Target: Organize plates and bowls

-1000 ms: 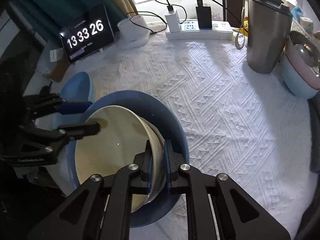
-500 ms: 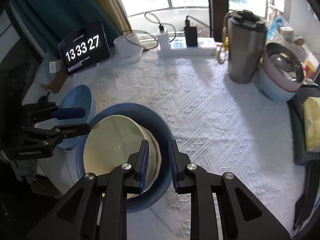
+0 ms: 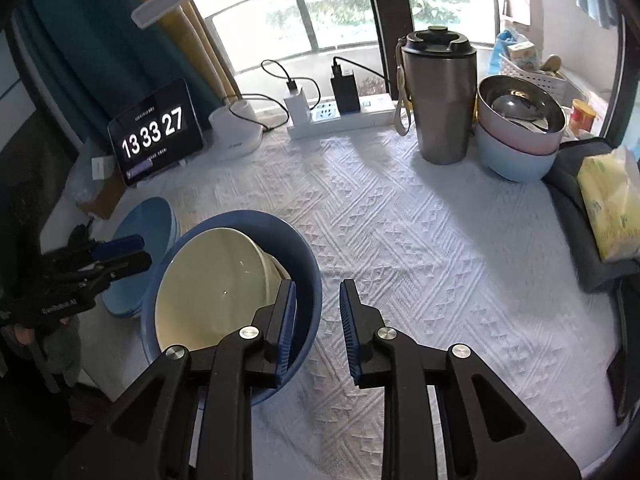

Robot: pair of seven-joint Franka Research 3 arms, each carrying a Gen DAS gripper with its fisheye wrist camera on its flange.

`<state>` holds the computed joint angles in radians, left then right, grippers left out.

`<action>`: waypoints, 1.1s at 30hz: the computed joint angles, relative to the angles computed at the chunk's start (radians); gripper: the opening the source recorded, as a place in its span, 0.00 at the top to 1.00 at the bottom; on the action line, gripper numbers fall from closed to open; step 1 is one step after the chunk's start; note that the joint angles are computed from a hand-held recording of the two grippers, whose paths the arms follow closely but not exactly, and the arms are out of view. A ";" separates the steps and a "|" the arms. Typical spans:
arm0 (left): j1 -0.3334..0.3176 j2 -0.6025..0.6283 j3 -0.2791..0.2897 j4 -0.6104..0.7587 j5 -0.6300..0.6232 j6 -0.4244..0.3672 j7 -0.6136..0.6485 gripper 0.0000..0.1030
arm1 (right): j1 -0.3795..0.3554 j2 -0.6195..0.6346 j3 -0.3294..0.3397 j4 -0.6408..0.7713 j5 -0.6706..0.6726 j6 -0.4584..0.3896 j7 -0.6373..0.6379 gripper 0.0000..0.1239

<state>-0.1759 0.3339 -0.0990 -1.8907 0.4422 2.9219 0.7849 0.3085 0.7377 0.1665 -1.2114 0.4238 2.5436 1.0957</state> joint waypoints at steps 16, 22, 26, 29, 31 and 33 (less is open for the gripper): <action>-0.109 0.015 0.104 -0.009 0.290 -0.015 -0.294 0.56 | 0.069 -0.069 -0.050 -0.226 -0.039 0.281 0.097 0.78; -0.144 0.018 0.136 0.002 0.472 -0.038 -0.478 0.55 | 0.127 -0.078 -0.107 -0.279 -0.109 0.375 0.241 0.78; -0.140 0.019 0.138 0.001 0.548 -0.028 -0.603 0.55 | 0.164 -0.080 -0.141 -0.305 -0.161 0.410 0.324 0.79; -0.150 0.029 0.151 0.011 0.627 -0.023 -0.724 0.55 | 0.115 -0.076 -0.081 -0.305 -0.143 0.412 0.331 0.79; -0.142 0.030 0.140 0.014 0.653 -0.029 -0.752 0.55 | 0.069 -0.070 -0.025 -0.306 -0.102 0.419 0.318 0.79; -0.127 0.030 0.133 0.008 0.666 -0.005 -0.787 0.55 | 0.049 -0.067 0.003 -0.310 -0.076 0.434 0.308 0.79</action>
<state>-0.3030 0.3638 0.0336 -1.8829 1.1082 2.9172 -0.0022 0.3578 0.6705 0.1695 -1.5214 0.3482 2.9781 1.4034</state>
